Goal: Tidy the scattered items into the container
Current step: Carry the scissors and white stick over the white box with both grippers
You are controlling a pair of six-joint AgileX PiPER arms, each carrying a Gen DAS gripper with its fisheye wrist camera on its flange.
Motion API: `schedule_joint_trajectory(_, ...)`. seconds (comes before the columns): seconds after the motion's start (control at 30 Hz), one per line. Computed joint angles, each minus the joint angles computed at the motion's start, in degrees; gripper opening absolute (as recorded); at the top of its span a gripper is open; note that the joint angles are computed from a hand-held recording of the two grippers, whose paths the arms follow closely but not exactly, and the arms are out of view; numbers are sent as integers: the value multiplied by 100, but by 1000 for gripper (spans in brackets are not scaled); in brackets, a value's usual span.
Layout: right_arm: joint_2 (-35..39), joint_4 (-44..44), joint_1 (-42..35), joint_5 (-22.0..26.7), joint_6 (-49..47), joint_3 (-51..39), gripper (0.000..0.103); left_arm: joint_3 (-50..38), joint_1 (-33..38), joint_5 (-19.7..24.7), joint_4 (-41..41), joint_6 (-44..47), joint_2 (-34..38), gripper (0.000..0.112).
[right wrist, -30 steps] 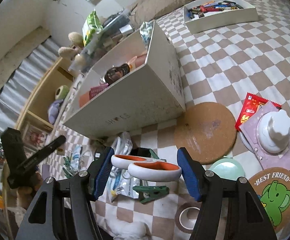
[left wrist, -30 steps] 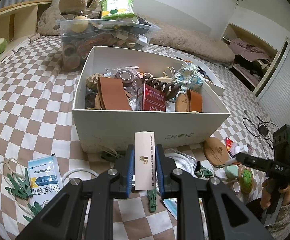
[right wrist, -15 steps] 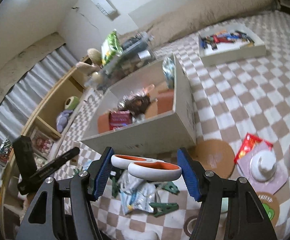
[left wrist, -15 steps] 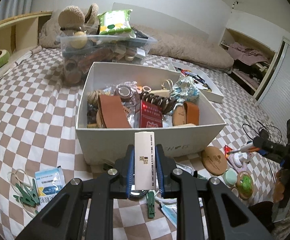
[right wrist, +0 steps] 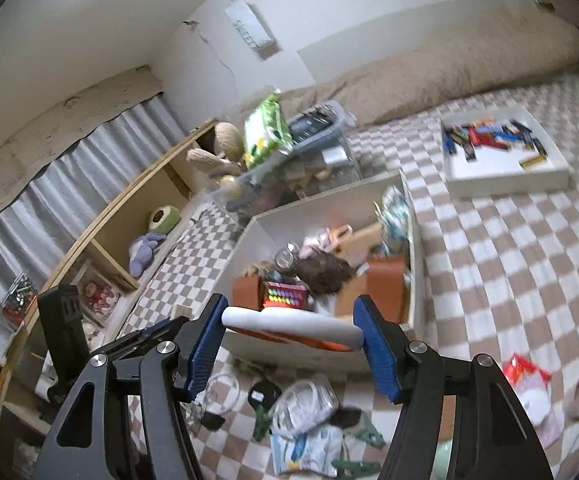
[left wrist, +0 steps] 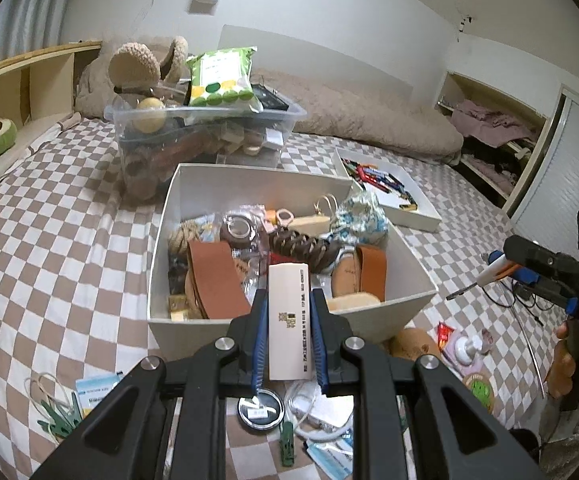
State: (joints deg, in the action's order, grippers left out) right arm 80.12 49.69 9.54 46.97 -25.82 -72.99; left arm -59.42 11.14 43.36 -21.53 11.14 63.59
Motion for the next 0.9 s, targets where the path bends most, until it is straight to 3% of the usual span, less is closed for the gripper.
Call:
schedule_joint_trajectory(0.57,1031,-221,309,-45,482,-1334,66,-1187,-421,-245,228,-592,967,20)
schedule_joint_trajectory(0.9,1717,-289,560,76,575,-1267,66,-829,-299,-570,-217,-360,1288,20)
